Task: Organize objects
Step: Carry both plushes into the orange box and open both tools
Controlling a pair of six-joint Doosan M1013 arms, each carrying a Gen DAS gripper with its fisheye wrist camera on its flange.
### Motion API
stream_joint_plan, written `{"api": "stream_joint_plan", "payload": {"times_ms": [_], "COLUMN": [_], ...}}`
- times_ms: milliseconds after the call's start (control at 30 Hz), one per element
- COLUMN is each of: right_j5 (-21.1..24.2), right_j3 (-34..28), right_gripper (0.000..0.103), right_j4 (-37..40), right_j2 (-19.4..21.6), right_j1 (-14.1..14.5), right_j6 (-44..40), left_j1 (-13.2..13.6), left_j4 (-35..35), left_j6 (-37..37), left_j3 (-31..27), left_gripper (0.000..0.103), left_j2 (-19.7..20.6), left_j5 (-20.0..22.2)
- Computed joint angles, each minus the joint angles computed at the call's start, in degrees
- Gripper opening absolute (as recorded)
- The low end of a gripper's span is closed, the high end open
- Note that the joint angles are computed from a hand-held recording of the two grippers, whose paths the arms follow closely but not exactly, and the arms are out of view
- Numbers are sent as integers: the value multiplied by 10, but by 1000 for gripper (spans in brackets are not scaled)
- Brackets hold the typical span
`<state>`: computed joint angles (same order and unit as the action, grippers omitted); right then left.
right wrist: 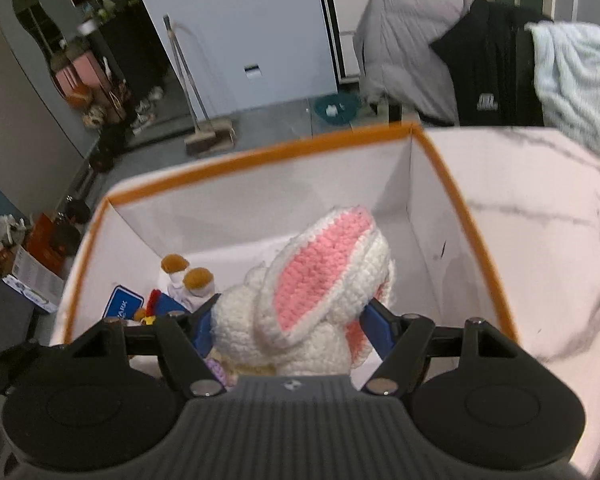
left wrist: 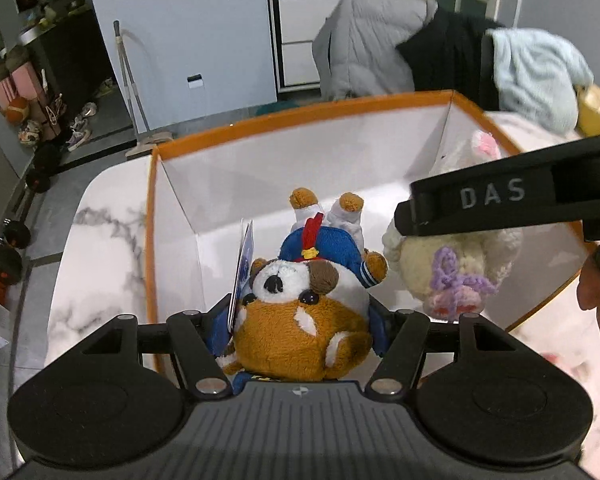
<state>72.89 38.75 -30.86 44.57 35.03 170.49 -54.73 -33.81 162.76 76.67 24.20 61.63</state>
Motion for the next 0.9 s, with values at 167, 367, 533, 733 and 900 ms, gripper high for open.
{"api": "stream_joint_plan", "payload": {"times_ms": [167,367,533,733,900], "right_j5": [13,44,52,62,77], "right_j3": [-18,-51,-60,-64,-86], "right_gripper": [74,75,76,78,78], "right_j4": [25,56,72,81,62], "right_j2": [17,39,47,49,55], "right_j1": [-6,-11,-13,-14,-9], "right_j6": [-16,-49,-59,-52,-52], "left_j1": [-4,-11,-13,-14,-11], "left_j4": [9,28,30,38,19], "left_j6": [1,1,7,5,33], "left_j3": [2,0,0,-2,4], "left_gripper": [75,76,78,79,83], "left_j2": [2,3,4,5,-1], "left_j5": [-10,-14,-18,-19,-34]}}
